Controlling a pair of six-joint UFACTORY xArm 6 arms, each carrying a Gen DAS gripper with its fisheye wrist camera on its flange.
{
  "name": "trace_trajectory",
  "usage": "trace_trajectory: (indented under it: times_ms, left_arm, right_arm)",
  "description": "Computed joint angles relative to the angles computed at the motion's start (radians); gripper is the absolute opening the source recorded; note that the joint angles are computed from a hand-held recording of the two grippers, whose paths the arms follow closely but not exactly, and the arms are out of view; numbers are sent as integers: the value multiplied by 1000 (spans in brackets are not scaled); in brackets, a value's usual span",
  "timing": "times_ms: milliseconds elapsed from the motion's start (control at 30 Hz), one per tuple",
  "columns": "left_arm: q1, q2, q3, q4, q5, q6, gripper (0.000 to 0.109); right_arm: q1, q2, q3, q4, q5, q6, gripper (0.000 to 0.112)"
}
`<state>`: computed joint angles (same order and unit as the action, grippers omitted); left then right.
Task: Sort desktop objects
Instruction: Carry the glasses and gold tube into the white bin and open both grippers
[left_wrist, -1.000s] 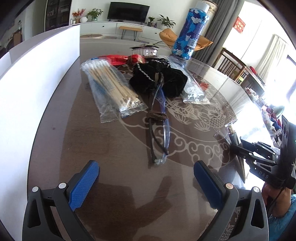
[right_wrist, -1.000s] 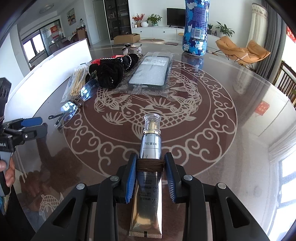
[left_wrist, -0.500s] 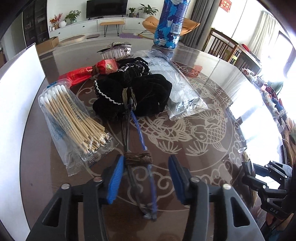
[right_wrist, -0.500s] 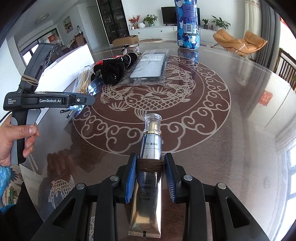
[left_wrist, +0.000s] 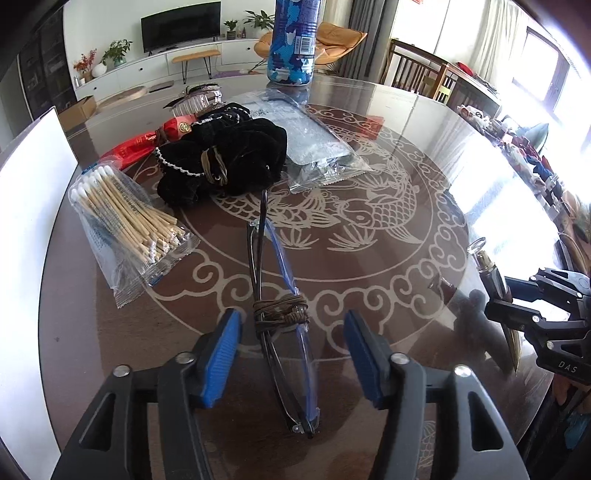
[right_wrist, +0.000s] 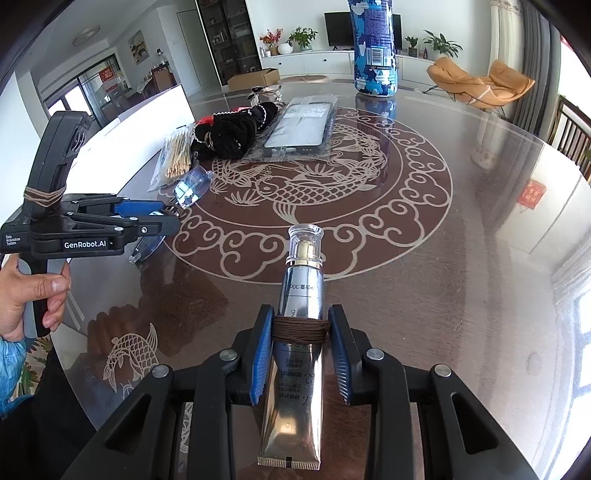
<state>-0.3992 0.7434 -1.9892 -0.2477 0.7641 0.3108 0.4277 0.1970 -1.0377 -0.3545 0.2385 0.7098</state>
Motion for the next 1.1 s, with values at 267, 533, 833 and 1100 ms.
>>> trace_trajectory:
  times_ms: [267,533,833,1100]
  left_arm:
    - [-13,-18,46,66,-105,-62,26]
    - [-1,-247,342,-172,-299,83,26]
    - [83,-473,569,-345,-373,172,27]
    - [115,-563,683,-422,-405,259,27]
  right_arm:
    - [-4,-49,37,-22,-10,30,31]
    - [8,-87,55,153,-48,-92,31]
    - [72,22,-176,204,73,-222,29]
    - [56,129,-353,327,409,-419,49]
